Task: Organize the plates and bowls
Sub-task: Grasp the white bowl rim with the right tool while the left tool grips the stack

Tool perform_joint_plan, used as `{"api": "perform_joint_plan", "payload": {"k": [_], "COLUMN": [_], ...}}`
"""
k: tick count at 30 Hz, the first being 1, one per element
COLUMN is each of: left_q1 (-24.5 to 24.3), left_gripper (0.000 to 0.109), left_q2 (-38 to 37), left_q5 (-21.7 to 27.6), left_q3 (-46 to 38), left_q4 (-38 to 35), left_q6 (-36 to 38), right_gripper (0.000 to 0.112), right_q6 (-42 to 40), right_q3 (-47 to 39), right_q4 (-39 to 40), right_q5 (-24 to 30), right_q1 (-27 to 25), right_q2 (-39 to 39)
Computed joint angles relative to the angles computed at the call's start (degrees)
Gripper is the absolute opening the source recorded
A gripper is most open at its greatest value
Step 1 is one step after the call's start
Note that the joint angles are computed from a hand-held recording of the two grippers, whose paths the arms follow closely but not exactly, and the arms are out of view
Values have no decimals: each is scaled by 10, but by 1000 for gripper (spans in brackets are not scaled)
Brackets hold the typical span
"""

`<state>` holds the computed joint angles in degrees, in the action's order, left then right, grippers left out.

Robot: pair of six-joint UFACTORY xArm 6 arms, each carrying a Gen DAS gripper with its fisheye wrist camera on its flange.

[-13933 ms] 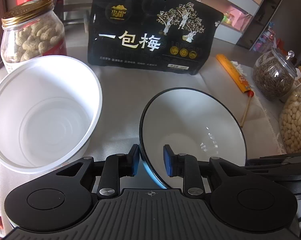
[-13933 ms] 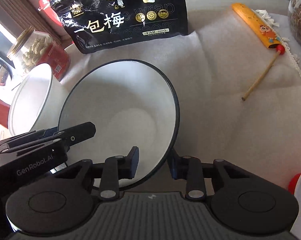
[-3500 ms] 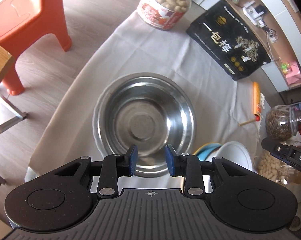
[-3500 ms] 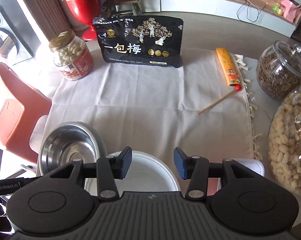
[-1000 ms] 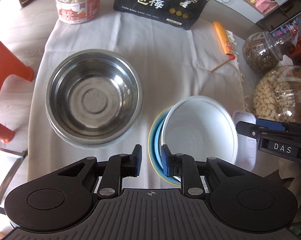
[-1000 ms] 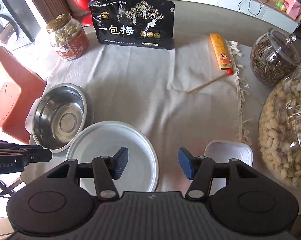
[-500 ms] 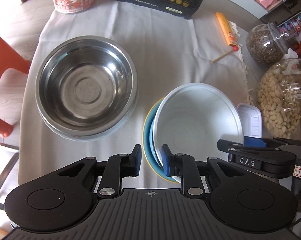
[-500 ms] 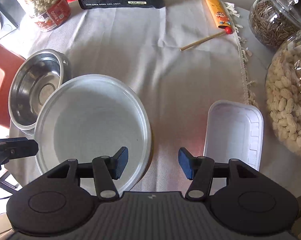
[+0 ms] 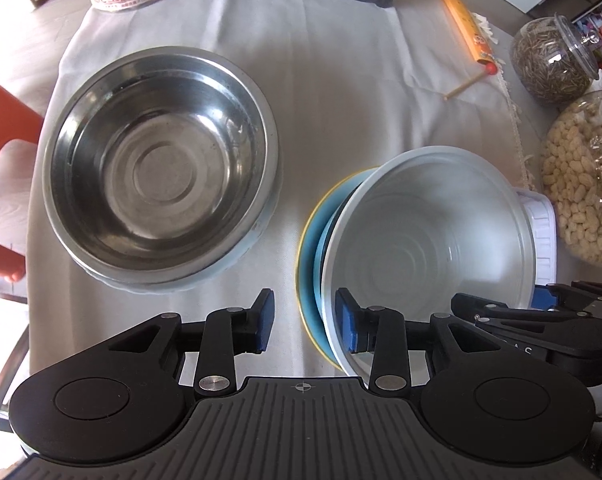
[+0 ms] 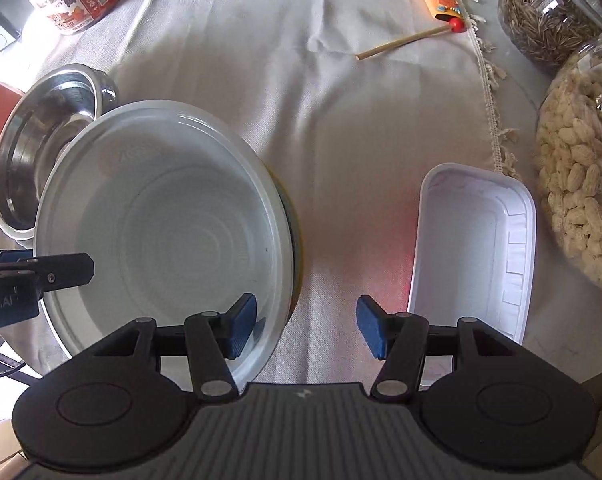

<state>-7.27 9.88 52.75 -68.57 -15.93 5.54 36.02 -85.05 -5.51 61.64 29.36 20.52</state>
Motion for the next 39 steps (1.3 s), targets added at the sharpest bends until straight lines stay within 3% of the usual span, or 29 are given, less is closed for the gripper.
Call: {"api": "perform_joint_plan", "payload": {"k": [10,15,28,30,39], "left_q1": [-4,-5,-3,-4,-31], "left_gripper": [43,49,43,49,61], "left_q2": [15,22,39,45,72], "left_q5": [-10,-8,-38,-30,-22], "left_q3": [1,-3,0,-8,-38], "left_q4": [-11,-12,-70,-84,-24], "left_q6": [10,10,21,22,-1], "right_gripper": [57,57,61,62,62], "right_q6": [11,11,-20,-31,-55], "right_q3": [47,61,154,167,209], "right_q4": [55,83,182,196,239], "right_q5": [-62,-90,-177,-186,-222], "right_q1": [-18,-26,-54,-60,-74], "right_q2": [-2,0,-42,-49,-74]}}
